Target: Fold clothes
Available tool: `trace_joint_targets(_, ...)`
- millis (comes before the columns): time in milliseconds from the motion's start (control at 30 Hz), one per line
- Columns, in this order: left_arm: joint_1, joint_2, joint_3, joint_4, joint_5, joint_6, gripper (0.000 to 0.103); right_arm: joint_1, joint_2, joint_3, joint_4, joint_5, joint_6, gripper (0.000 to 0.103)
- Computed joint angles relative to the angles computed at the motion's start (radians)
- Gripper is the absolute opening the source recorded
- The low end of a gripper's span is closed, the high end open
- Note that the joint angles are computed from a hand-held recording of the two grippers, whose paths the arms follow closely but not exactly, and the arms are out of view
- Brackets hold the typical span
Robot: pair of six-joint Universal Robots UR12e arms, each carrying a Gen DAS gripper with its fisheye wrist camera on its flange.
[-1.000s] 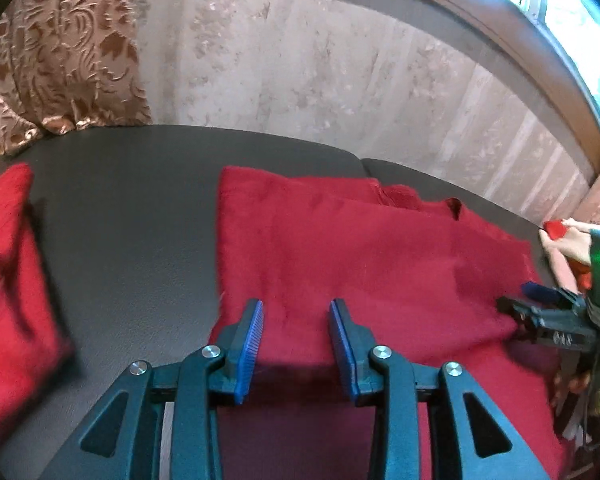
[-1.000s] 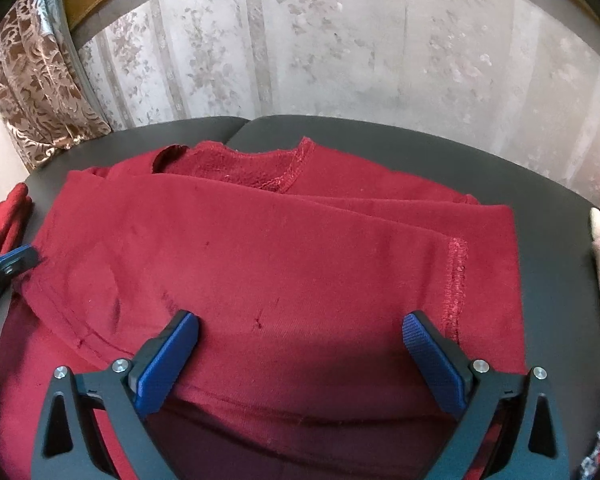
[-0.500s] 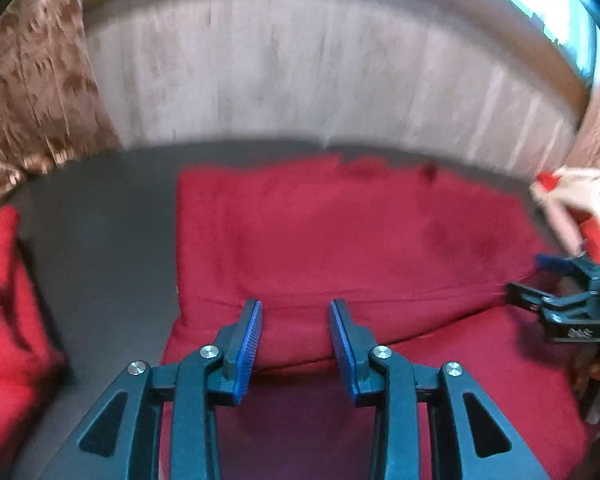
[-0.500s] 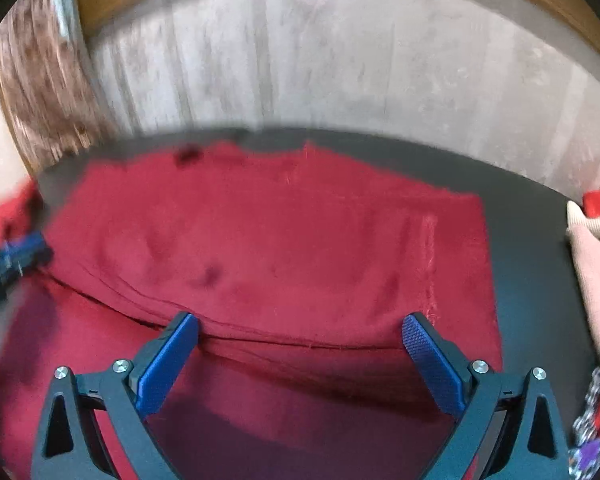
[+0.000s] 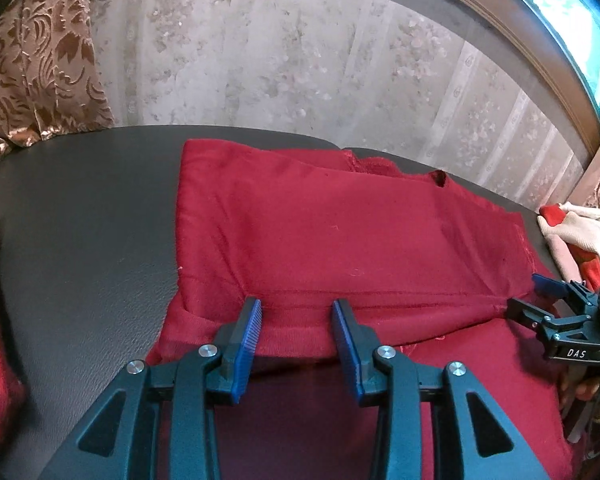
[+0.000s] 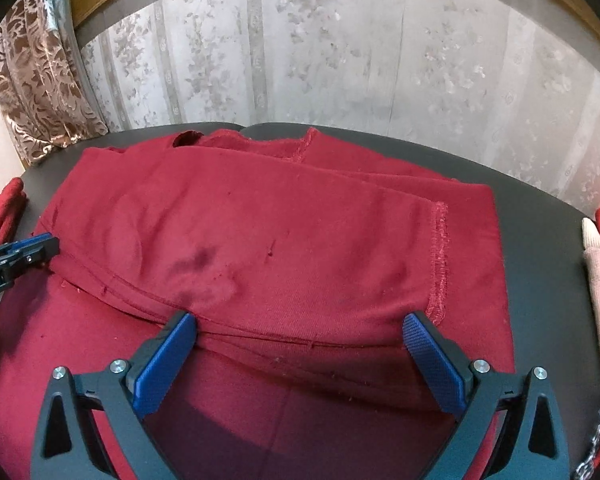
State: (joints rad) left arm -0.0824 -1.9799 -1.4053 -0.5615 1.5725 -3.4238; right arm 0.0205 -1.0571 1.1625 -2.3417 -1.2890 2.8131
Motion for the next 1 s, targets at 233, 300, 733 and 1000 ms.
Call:
trace_joint_targets(233,0.005,0.082,-0.085,0.032,-0.015,0.006,0.038,-0.026,-0.04,0.032,0.006,0.047,-0.02,0.103)
trace_joint_targets(300,0.016,0.121,-0.136,0.058,-0.046,0.004,0.038,-0.059,-0.085,0.088,0.014,0.126,-0.003,0.103)
trace_joint_targets(733,0.081,0.368,-0.502,0.159,-0.213,-0.158,0.04,-0.326,-0.318,0.372,0.381,0.61,0.032,0.103)
trace_joint_targets(1000,0.07,0.424,-0.573,0.183,-0.291,-0.182,0.042,-0.392,-0.35,0.389,0.833,0.826,-0.217,0.103)
